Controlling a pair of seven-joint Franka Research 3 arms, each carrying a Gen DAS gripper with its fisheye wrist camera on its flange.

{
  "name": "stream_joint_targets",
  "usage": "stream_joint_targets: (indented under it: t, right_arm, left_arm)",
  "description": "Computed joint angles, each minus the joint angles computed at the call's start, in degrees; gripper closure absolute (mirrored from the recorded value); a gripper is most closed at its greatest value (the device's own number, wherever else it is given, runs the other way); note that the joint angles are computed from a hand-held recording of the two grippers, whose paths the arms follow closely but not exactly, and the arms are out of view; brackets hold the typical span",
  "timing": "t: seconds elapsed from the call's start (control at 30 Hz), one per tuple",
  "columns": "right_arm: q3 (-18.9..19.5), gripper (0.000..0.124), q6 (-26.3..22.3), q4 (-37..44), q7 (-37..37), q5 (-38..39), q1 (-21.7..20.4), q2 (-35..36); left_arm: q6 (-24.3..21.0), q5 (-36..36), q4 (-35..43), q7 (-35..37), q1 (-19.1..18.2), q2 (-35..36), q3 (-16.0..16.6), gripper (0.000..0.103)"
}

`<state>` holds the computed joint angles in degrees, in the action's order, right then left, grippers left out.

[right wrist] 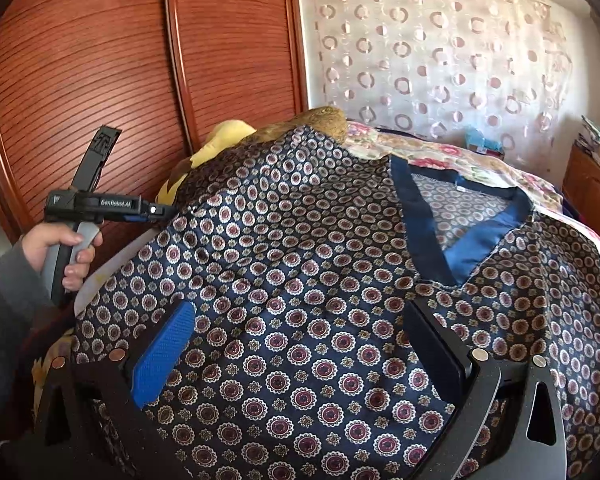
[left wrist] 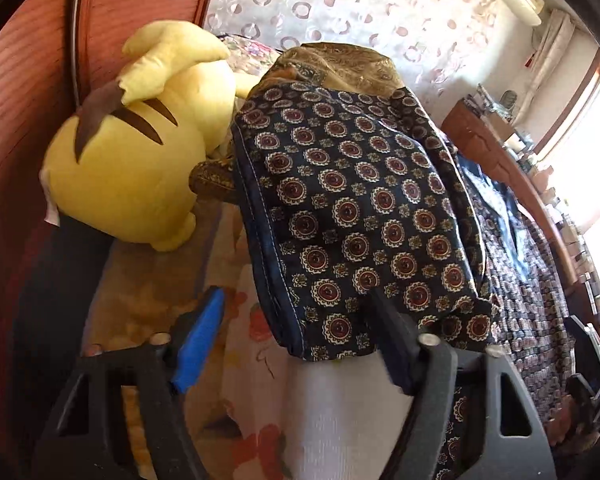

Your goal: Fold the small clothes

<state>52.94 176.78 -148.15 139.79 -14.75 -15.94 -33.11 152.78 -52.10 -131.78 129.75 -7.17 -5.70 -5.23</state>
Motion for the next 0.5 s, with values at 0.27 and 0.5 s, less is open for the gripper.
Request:
stream_joint_targets:
  t: [0.27, 0.5]
  right_arm:
    - [-1.7, 0.021, 0.0, 0.0, -0.9, -0.5, 1.6, 1.6]
    - [-1.9, 0.022, 1.2, 0.8, -1.8, -1.0, 0.9, 3.5]
  left_arm:
    - [-2.6, -4.3, 0.5, 7.1, 0.8, -0.1, -0.2, 0.071]
    - [10.0, 1.4, -3.2, 6.9, -3.2, -3.9, -0.8, 0.097]
